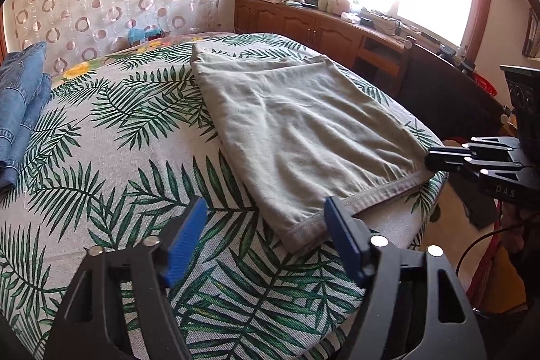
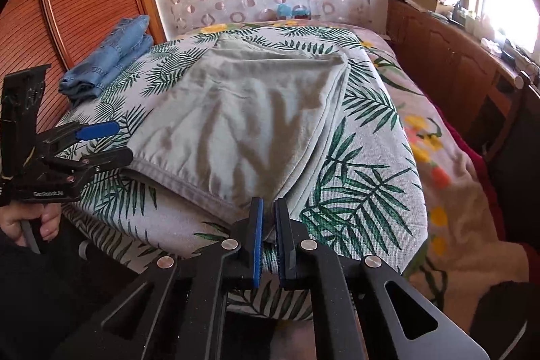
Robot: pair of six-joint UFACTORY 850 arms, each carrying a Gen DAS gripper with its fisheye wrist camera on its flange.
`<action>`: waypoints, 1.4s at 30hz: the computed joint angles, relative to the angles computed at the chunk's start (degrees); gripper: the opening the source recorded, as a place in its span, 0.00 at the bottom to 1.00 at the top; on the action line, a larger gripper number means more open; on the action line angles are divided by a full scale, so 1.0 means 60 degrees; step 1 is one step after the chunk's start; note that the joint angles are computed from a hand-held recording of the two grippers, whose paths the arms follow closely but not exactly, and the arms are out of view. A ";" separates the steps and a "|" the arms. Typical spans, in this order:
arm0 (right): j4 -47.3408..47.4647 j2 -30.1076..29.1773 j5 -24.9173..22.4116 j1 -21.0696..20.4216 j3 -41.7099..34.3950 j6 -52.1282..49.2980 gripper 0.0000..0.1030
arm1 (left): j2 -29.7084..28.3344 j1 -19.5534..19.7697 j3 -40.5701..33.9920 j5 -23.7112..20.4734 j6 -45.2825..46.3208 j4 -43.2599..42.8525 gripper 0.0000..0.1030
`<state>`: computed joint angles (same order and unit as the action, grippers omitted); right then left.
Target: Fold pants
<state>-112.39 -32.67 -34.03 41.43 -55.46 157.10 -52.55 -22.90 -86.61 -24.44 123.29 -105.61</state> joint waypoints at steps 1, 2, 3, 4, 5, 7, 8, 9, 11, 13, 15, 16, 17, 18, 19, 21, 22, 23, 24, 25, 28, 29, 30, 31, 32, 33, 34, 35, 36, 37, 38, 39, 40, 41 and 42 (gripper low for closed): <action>0.0039 -0.0010 -0.0066 0.0027 -0.0017 0.0001 0.11 | 0.0001 0.0003 0.0006 -0.0063 -0.0107 0.0145 0.63; 0.0176 -0.0036 -0.0160 0.0062 -0.0057 -0.0097 0.15 | -0.0018 0.0008 -0.0023 -0.0123 -0.0299 0.0366 0.59; 0.0361 -0.0057 -0.0228 0.0082 -0.0104 -0.0262 0.24 | -0.0024 -0.0003 -0.0030 -0.0148 -0.0448 0.0523 0.56; 0.0489 -0.0094 -0.0302 0.0103 -0.0150 -0.0357 0.29 | -0.0047 -0.0013 -0.0057 -0.0150 -0.0638 0.0739 0.55; 0.0507 -0.0124 -0.0351 0.0122 -0.0173 -0.0347 0.30 | -0.0073 -0.0029 -0.0095 -0.0102 -0.0834 0.0937 0.55; 0.0457 -0.0171 -0.0372 0.0109 -0.0182 -0.0212 0.32 | -0.0148 -0.0019 -0.0180 -0.0127 -0.1223 0.1290 0.55; 0.0399 -0.0201 -0.0347 0.0098 -0.0195 -0.0121 0.32 | -0.0135 -0.0015 -0.0161 -0.0143 -0.1200 0.1258 0.55; 0.0480 -0.0248 -0.0348 0.0101 -0.0238 -0.0157 0.32 | -0.0121 -0.0016 -0.0142 -0.0131 -0.1195 0.1257 0.55; 0.0702 -0.0327 -0.0347 0.0094 -0.0302 -0.0282 0.32 | -0.0088 -0.0032 -0.0074 -0.0115 -0.1071 0.1132 0.54; 0.0763 -0.0396 -0.0312 0.0096 -0.0343 -0.0266 0.35 | -0.0062 -0.0024 -0.0028 -0.0214 -0.1116 0.1199 0.49; 0.0692 -0.0387 -0.0352 0.0101 -0.0305 -0.0089 0.37 | -0.0058 -0.0005 -0.0008 -0.0342 -0.1199 0.1314 0.41; 0.0633 -0.0387 -0.0342 0.0097 -0.0292 0.0004 0.37 | -0.0068 0.0006 -0.0019 -0.0447 -0.1315 0.1444 0.38; 0.0557 -0.0373 -0.0333 0.0085 -0.0259 0.0133 0.37 | -0.0058 0.0014 0.0004 -0.0517 -0.1343 0.1484 0.35; 0.0487 -0.0359 -0.0308 0.0077 -0.0241 0.0275 0.37 | -0.0054 0.0015 0.0018 -0.0565 -0.1355 0.1504 0.35; 0.0377 -0.0337 -0.0265 0.0063 -0.0220 0.0400 0.37 | -0.0044 0.0010 0.0038 -0.0565 -0.1303 0.1457 0.35; -0.0061 -0.0288 -0.0178 0.0011 -0.0119 0.0793 0.37 | -0.0040 -0.0004 0.0049 -0.0553 -0.1275 0.1403 0.35; -0.0284 -0.0275 -0.0131 -0.0005 -0.0080 0.1033 0.37 | -0.0029 -0.0012 0.0071 -0.0538 -0.1234 0.1357 0.35; -0.0567 -0.0260 -0.0065 -0.0039 -0.0036 0.1296 0.37 | -0.0023 -0.0021 0.0081 -0.0518 -0.1194 0.1329 0.35; -0.0590 -0.0281 -0.0113 -0.0023 -0.0041 0.1306 0.37 | -0.0008 -0.0022 0.0106 -0.0509 -0.1139 0.1295 0.35; -0.0507 -0.0300 -0.0159 -0.0009 -0.0055 0.1195 0.37 | -0.0005 -0.0026 0.0110 -0.0505 -0.1134 0.1288 0.36; -0.0631 -0.0291 -0.0188 -0.0017 -0.0013 0.1300 0.37 | -0.0031 -0.0030 0.0058 -0.0509 -0.1187 0.1323 0.36; -0.0631 -0.0319 -0.0202 -0.0011 -0.0043 0.1275 0.36 | -0.0026 -0.0030 0.0072 -0.0512 -0.1132 0.1286 0.35; -0.0755 -0.0323 -0.0205 -0.0017 -0.0035 0.1352 0.32 | -0.0056 -0.0001 0.0037 -0.0685 -0.1266 0.1462 0.27; -0.0889 -0.0322 -0.0207 -0.0031 -0.0024 0.1448 0.27 | -0.0092 0.0023 -0.0013 -0.0823 -0.1415 0.1633 0.25; -0.0982 -0.0353 -0.0208 -0.0045 -0.0060 0.1506 0.23 | -0.0073 0.0024 0.0017 -0.0820 -0.1279 0.1520 0.20; -0.1290 -0.0346 -0.0180 -0.0077 -0.0027 0.1754 0.16 | -0.0032 0.0025 0.0063 -0.0826 -0.1107 0.1377 0.15; -0.1531 -0.0338 -0.0185 -0.0100 -0.0002 0.1957 0.13 | 0.0015 0.0023 0.0108 -0.0804 -0.0992 0.1280 0.14; -0.1493 -0.0344 -0.0244 -0.0085 -0.0012 0.1924 0.11 | 0.0055 0.0037 0.0138 -0.0830 -0.0927 0.1207 0.13; -0.1615 -0.0340 -0.0305 -0.0089 0.0001 0.2017 0.10 | 0.0104 0.0075 0.0160 -0.0946 -0.0930 0.1155 0.12; -0.1911 -0.0297 -0.0398 -0.0100 0.0068 0.2262 0.10 | 0.0170 0.0110 0.0217 -0.1079 -0.0815 0.1001 0.12; -0.2103 -0.0245 -0.0504 -0.0090 0.0130 0.2393 0.09 | 0.0275 0.0142 0.0311 -0.1232 -0.0501 0.0665 0.12; -0.2175 -0.0175 -0.0643 -0.0071 0.0181 0.2368 0.09 | 0.0431 0.0174 0.0450 -0.1376 -0.0117 0.0288 0.12; -0.2241 -0.0081 -0.0775 -0.0062 0.0239 0.2344 0.09 | 0.0566 0.0194 0.0543 -0.1485 0.0114 0.0034 0.12; -0.2303 0.0015 -0.0879 -0.0060 0.0289 0.2343 0.09 | 0.0680 0.0221 0.0609 -0.1625 0.0257 -0.0177 0.11; -0.2355 0.0126 -0.0979 -0.0063 0.0338 0.2320 0.09 | 0.0799 0.0254 0.0670 -0.1769 0.0396 -0.0378 0.11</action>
